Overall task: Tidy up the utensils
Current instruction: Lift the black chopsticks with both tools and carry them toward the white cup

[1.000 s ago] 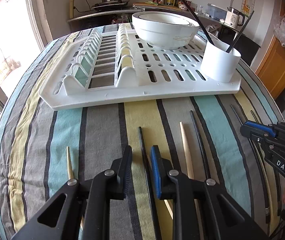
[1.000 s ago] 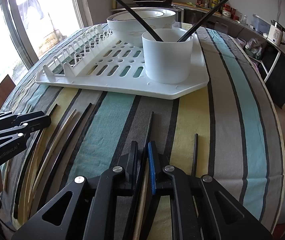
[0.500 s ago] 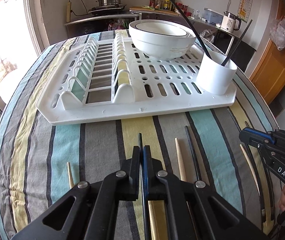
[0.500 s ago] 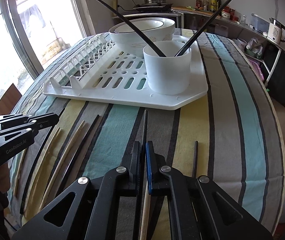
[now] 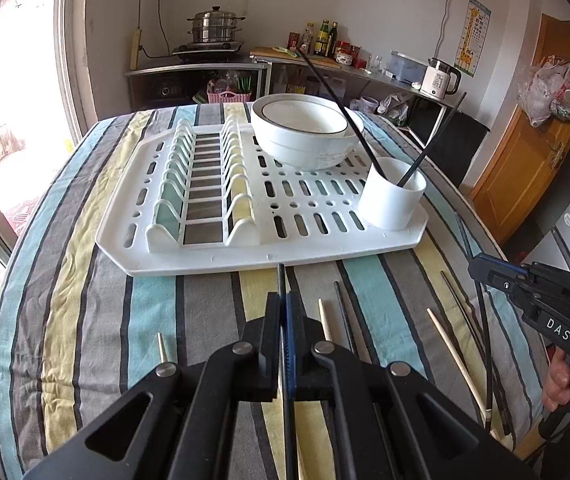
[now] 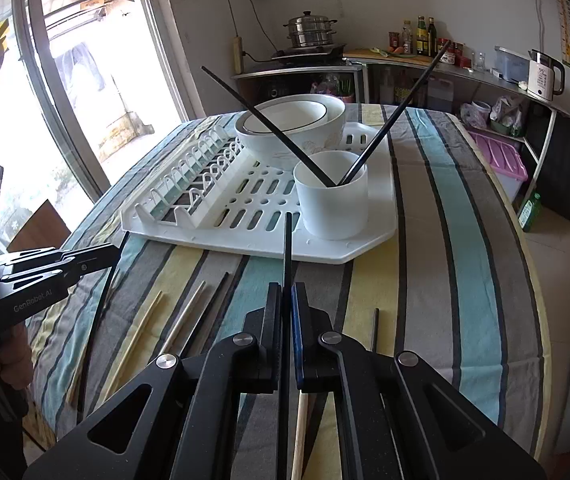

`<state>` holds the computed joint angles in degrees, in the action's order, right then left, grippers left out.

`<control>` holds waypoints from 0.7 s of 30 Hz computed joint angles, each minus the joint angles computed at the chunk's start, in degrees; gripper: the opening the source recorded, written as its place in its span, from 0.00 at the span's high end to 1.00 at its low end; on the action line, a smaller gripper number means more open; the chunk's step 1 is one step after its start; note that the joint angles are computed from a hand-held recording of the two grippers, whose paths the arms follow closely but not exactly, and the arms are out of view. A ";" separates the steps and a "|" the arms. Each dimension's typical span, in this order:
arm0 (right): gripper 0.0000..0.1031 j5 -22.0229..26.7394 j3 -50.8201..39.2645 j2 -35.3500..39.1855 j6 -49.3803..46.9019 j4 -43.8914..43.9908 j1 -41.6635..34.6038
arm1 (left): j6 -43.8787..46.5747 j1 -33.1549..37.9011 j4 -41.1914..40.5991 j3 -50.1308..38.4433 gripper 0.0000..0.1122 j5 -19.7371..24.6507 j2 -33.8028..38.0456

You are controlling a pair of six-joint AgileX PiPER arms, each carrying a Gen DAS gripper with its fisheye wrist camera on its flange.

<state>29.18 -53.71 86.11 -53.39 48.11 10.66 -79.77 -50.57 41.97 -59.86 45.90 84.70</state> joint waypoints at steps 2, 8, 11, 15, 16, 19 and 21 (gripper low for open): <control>0.95 0.62 0.72 -1.97 -1.60 1.63 -0.50 | -0.77 -1.56 1.24 -0.33 1.00 1.71 -1.73; 0.95 2.71 2.09 -7.23 -5.35 5.66 -2.23 | -3.11 -6.43 5.57 -1.76 1.00 7.40 -5.70; 0.95 2.81 2.04 -8.11 -5.75 6.27 -2.31 | -2.59 -7.11 5.92 -2.36 1.00 8.43 -6.28; 0.95 2.37 2.41 -8.09 -5.86 6.50 -1.88 | -0.03 -2.64 0.85 -0.84 1.00 4.07 -5.25; 0.95 2.63 2.81 -8.39 -6.05 6.65 -2.12 | 1.16 -1.21 -0.77 -0.54 0.99 2.95 -4.33; 0.96 2.79 2.42 -7.56 -6.27 6.65 -2.21 | 7.33 4.41 -9.51 0.96 0.93 -2.87 -0.95; 0.95 2.71 2.22 -6.99 -6.35 6.57 -2.03 | 10.08 6.96 -13.12 1.37 0.85 -5.23 1.71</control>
<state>31.89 -51.49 79.12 -59.74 54.68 8.62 -69.69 -43.61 28.86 -58.49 40.67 86.41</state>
